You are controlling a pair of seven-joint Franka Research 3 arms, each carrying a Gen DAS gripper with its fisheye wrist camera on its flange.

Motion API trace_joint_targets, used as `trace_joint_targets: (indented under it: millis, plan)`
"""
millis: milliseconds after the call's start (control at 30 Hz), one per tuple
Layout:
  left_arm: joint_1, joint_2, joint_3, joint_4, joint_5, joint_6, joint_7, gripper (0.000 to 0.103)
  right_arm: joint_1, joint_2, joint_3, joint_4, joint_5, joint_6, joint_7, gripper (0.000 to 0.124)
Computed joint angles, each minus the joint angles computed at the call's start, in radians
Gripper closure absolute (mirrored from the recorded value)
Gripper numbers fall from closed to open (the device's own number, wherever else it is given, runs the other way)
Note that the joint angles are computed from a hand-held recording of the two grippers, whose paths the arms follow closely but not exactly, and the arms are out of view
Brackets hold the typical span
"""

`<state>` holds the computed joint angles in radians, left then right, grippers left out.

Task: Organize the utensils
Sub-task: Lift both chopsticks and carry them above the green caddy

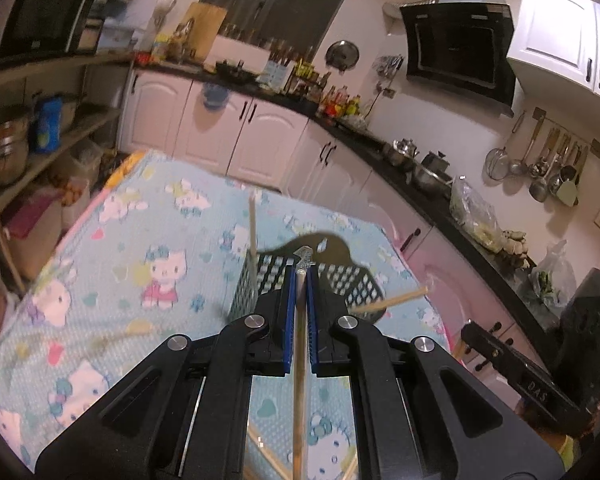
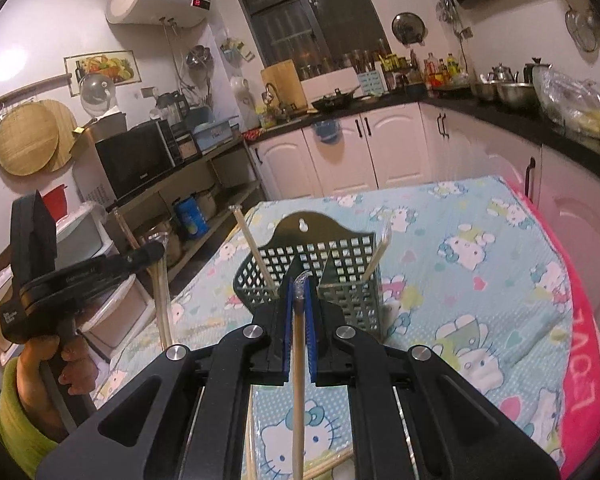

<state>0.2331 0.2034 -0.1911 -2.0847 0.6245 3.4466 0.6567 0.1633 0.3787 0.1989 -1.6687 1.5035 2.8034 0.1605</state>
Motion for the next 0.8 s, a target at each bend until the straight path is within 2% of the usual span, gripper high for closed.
trace_joint_targets:
  millis: [100, 300, 333, 467, 533, 800]
  plan:
    - [-0.152, 0.006, 0.127, 0.023, -0.158, 0.008, 0.148, 0.102, 0.005, 0.011, 0.002, 0.024, 0.0, 0.018, -0.009, 0.118]
    - [-0.316, 0.039, 0.249, 0.085, -0.407, 0.022, 0.392, 0.102, 0.004, 0.041, 0.013, 0.087, -0.026, 0.026, 0.0, 0.118]
    - [-0.337, 0.047, 0.263, 0.098, -0.444, 0.021, 0.427, 0.102, 0.002, 0.045, 0.017, 0.095, -0.028, 0.027, 0.0, 0.118]
    - [-0.35, 0.082, 0.266, 0.158, -0.518, 0.012, 0.501, 0.102, -0.001, 0.071, 0.031, 0.151, -0.045, 0.037, 0.007, 0.118]
    - [-0.379, 0.103, 0.292, 0.189, -0.562, 0.009, 0.537, 0.102, -0.001, 0.089, 0.038, 0.189, -0.058, 0.043, 0.016, 0.118]
    - [-0.553, 0.196, 0.463, 0.313, -0.792, 0.037, 0.697, 0.102, -0.007, 0.17, 0.091, 0.358, -0.084, 0.099, -0.004, 0.118]
